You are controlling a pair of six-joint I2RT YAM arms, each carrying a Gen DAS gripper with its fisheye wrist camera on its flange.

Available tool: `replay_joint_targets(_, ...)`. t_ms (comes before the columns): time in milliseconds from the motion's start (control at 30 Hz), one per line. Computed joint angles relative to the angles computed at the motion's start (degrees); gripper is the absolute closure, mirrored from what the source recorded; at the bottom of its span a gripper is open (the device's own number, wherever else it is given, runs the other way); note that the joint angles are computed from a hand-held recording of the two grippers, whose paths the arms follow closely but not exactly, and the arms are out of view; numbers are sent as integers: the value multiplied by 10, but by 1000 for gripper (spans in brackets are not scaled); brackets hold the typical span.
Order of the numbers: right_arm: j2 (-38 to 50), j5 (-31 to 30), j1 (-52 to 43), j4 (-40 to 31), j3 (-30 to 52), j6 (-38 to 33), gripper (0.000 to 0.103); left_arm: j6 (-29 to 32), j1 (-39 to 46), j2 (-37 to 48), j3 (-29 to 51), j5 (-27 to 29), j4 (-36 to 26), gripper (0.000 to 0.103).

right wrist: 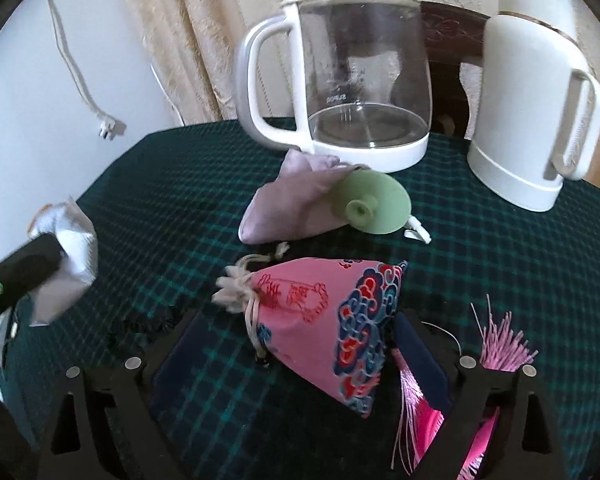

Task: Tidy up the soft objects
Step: 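Grasp the pink drawstring pouch with the right gripper while the left holds the pillow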

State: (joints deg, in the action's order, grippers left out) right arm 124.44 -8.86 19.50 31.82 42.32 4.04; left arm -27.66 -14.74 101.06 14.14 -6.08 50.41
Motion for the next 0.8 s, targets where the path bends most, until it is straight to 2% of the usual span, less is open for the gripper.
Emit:
replay_joint_targets(200,24,6,-3,5,16,4,7,-3,-1,7,7,0,-6,50)
replay_joint_targets(233,25,5,-4,5,17,5,9,-4,-1,7,8,0,-7,50)
replay_joint_targets(300,27,7,-7,0,19,7,21,-4,-1,8,8,0,-8,50)
replay_joint_targets(400,24,-2,-12,2,17,11,26,-5,-1,10,9,0,-7,50)
replay_joint_targets(567,-4,-16,-22,18,-13,24,27,-5,-2,16,10,3,-4,50)
replay_joint_targets(800,-87,-46,-52,40,-78,42,27,-4,-9,12,7,4,-2,50)
